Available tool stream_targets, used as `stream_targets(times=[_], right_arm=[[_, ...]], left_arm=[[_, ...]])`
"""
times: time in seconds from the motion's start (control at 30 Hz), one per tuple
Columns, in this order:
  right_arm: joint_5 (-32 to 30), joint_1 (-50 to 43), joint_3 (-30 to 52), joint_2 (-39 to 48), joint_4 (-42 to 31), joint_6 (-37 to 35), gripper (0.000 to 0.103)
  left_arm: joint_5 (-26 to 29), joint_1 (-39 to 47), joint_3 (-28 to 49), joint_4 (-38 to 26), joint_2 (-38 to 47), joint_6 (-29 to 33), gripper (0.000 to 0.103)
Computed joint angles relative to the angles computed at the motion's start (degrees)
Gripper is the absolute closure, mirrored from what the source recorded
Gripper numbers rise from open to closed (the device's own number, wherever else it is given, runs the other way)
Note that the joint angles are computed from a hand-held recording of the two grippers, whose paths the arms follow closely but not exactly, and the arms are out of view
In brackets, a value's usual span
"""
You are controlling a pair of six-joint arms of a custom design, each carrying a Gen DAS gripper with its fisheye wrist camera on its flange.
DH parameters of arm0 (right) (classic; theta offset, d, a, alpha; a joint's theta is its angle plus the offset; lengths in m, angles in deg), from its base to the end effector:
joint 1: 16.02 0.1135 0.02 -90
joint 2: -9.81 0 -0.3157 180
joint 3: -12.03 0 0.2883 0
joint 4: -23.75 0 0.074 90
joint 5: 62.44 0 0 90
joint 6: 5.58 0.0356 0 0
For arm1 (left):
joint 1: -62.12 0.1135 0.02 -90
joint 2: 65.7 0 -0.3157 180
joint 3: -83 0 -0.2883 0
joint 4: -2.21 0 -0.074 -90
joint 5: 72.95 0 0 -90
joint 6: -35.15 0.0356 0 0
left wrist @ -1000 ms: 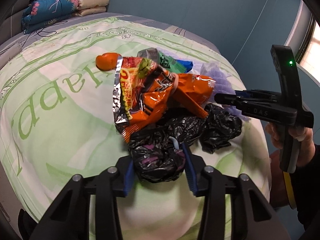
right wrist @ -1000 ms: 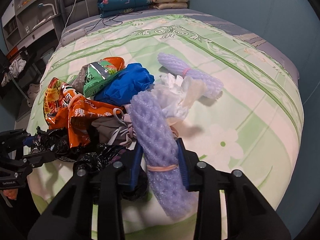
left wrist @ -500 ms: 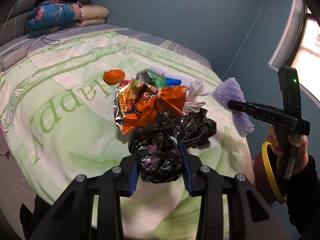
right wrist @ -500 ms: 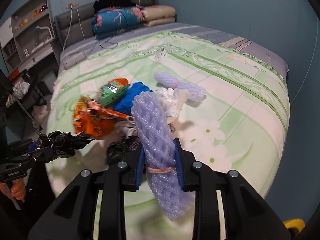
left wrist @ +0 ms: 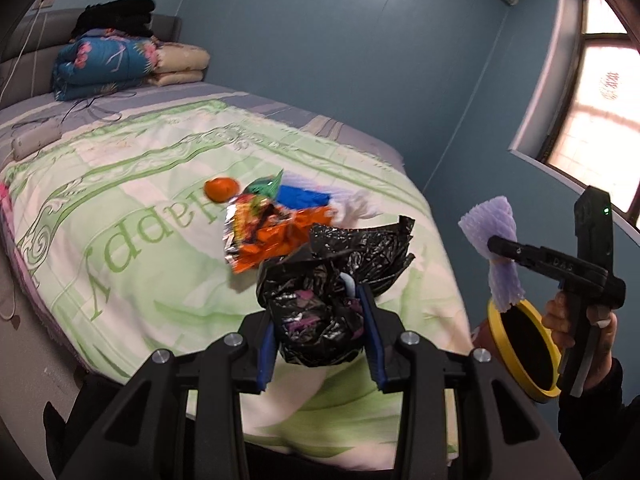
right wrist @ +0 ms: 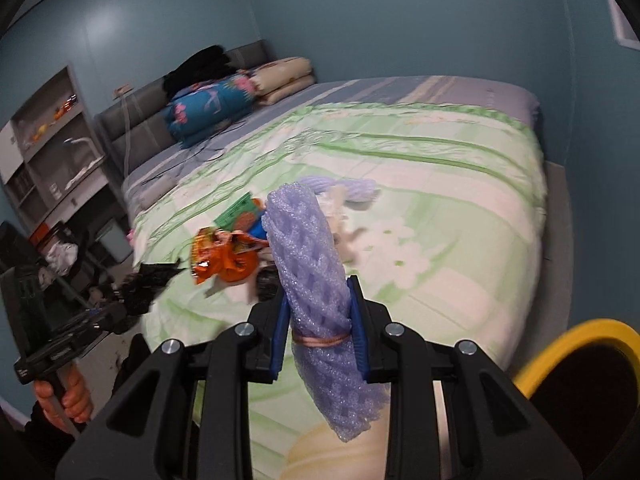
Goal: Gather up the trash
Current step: 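Carry the purple mesh sleeve with the right gripper over the yellow bin and release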
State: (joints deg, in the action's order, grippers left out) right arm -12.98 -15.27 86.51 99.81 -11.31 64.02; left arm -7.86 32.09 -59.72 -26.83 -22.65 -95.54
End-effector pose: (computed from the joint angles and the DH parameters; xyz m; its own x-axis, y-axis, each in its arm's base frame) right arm 0.3616 0.0279 0.2740 -0.5767 -0.2725 -0.7702 -0.6654 0.7036 0.2493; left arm 0.1490 -0.0688 0.2393 -0.4755 -0.4082 -0.7793 -0.2051 0.9129 -0.3530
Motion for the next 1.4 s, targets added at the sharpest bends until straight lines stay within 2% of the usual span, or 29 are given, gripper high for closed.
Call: stream_targets(times=[0.17,0.4,0.6,0.73,1.03,1.2,1.4], right_arm=[[-2.99,-5.92,-0.34,-2.09,-0.95,-0.32,0.077],[-5.43,-13.48,-2.23,-6.42,0.25,-0.92,0.077],[-8.29,-20.53,0.14,-6.50,-0.87,-0.29,0.077],[-8.61,-24.83,1.71,-5.41,0.10,1.05,0.077],[-9.62,-32.69,3.82,-2.76,2.93,3.41,0.076],[-11.18,-35.11,5.08,-1.28,2.61,3.37,0.076],[-9.61,-35.74,4.78,-0.74,4.50,5.40,0.076]], left_arm=[[-4.44,-7.58,3.30,1.32,3.62,-0.89,0.069],[-3.67,-12.71,8.59,6.27,13.87,2.35,0.069],[2.48,-12.49,14.95,11.61,25.51,6.97,0.069],[6.26,-12.22,19.04,12.53,31.97,9.06,0.069],[13.49,-14.24,32.35,10.26,46.47,13.44,0.069],[15.27,-16.12,39.82,7.04,53.56,15.72,0.069],[17.87,-17.82,46.12,4.60,59.42,16.95,0.069]])
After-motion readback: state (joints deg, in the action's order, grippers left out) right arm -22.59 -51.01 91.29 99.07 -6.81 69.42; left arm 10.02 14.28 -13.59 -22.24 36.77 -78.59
